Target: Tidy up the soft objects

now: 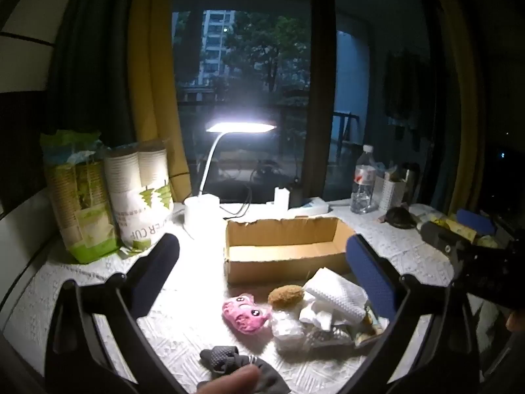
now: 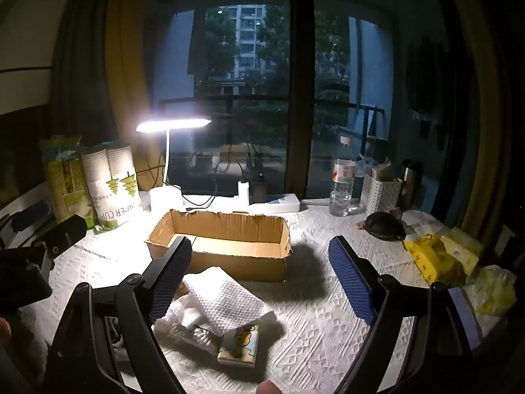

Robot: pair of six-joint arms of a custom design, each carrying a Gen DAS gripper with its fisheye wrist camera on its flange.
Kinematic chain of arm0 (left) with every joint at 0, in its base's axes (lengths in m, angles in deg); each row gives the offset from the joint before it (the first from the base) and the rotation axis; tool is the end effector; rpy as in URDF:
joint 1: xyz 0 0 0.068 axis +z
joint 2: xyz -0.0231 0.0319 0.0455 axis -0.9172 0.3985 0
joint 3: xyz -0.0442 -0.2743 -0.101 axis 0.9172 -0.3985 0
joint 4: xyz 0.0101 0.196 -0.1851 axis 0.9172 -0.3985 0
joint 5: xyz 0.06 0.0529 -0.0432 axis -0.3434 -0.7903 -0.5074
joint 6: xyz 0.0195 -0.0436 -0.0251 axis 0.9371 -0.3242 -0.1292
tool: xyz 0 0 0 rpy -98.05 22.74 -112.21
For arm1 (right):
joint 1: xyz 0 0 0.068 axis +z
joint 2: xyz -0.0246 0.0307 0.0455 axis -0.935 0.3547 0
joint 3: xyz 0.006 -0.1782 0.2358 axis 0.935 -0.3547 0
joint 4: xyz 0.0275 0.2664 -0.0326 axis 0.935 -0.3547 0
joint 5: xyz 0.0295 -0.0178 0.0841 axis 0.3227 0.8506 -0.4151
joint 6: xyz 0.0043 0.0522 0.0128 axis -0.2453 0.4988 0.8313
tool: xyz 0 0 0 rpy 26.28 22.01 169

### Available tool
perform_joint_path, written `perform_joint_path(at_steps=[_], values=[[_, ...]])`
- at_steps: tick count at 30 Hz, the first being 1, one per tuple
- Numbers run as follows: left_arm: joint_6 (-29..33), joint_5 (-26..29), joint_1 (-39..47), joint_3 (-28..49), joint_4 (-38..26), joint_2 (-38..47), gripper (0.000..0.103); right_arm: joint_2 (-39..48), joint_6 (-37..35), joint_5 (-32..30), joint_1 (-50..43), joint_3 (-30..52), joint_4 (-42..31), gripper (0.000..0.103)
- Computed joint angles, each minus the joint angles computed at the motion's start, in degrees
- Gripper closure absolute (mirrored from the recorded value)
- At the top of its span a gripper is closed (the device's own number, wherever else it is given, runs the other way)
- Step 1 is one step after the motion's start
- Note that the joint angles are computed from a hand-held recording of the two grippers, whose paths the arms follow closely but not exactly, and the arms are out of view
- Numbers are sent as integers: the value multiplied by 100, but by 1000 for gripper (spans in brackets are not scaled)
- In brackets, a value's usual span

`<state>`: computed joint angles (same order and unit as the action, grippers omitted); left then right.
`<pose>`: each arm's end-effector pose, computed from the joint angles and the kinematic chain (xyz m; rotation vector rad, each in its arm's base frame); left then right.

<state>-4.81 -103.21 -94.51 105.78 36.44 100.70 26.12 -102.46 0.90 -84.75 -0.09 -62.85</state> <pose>0.2465 -0.1160 0.1956 -0.0098 1.8635 -0.1319 0.2848 -0.0647 0.2114 -0.2183 1.9363 0.0687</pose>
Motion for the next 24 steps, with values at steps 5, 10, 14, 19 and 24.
perform_joint_path(at_steps=[5,10,14,19,24], values=[[-82,58,62,199,-477,-21,1,40,51,-26,-8,18,-4,15],[-154,10,36,216,-411,40,1,31,55,-40,-34,12,30,15],[-160,20,21,224,-404,38,1,101,53,-86,-54,-5,126,15],[-170,11,22,262,-489,-1,1,134,67,-46,18,-32,178,15],[-178,-14,16,279,-545,-31,1,36,41,-67,-18,75,-61,15]])
